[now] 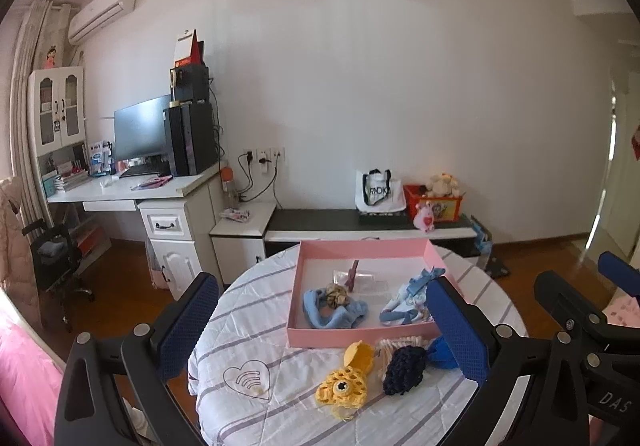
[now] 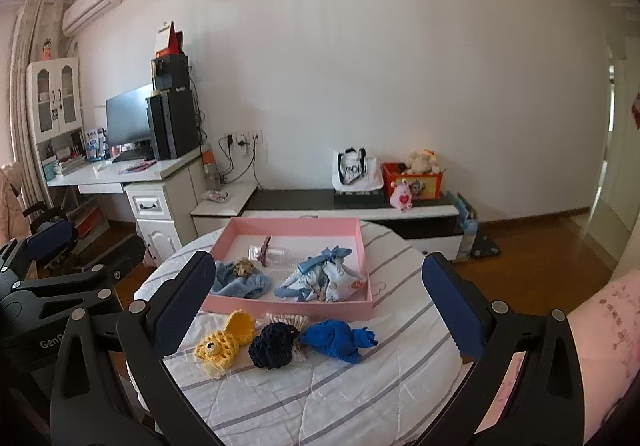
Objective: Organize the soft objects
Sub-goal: 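Withdraw both tools up and back from the pink box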
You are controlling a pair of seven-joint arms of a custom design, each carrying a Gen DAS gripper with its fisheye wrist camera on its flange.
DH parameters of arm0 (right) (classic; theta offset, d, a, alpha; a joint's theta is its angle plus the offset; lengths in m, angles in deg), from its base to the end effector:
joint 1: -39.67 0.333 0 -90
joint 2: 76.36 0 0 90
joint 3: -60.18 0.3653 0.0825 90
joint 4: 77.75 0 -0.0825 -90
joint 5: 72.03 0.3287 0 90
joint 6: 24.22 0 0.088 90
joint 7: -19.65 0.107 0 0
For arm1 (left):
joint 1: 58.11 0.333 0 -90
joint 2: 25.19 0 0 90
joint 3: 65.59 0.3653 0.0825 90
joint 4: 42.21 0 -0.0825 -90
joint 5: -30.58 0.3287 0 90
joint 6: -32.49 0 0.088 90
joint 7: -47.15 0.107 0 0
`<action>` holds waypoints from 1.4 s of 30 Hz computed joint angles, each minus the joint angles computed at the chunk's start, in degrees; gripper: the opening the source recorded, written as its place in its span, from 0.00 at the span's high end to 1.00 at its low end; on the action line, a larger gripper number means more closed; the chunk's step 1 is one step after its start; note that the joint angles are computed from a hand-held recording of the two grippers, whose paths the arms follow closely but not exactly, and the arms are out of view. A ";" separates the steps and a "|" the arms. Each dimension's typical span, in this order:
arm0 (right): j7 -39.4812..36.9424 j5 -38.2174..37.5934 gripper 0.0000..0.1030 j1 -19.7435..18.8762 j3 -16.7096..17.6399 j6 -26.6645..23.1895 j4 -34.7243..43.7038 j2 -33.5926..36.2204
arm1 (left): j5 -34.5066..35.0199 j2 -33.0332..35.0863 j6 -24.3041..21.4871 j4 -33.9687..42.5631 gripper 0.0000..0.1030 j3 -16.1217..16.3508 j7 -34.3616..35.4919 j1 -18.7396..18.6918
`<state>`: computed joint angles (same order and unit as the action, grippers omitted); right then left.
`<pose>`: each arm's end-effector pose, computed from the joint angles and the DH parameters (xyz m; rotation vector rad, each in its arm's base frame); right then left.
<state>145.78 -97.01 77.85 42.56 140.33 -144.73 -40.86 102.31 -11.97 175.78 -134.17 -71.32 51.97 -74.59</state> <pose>0.6528 0.3692 0.6226 -1.6517 1.2885 -0.8842 0.5901 -0.2385 0.6298 -1.6825 1.2390 -0.8408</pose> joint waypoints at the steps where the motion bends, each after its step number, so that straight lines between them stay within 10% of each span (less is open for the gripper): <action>1: 0.81 -0.56 0.00 0.54 -0.81 0.68 -0.84 -0.43 | 0.53 -0.35 -0.16 -0.48 0.00 0.04 -0.87 -0.21; 42: 5.88 -5.07 0.00 3.58 -4.66 4.39 -5.35 -2.35 | 0.76 -1.10 -2.71 -1.71 0.00 -1.27 -2.11 -0.47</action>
<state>151.66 -102.08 81.43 37.90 144.72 -150.08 -43.21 103.07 -13.07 173.07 -135.88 -72.59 49.86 -75.06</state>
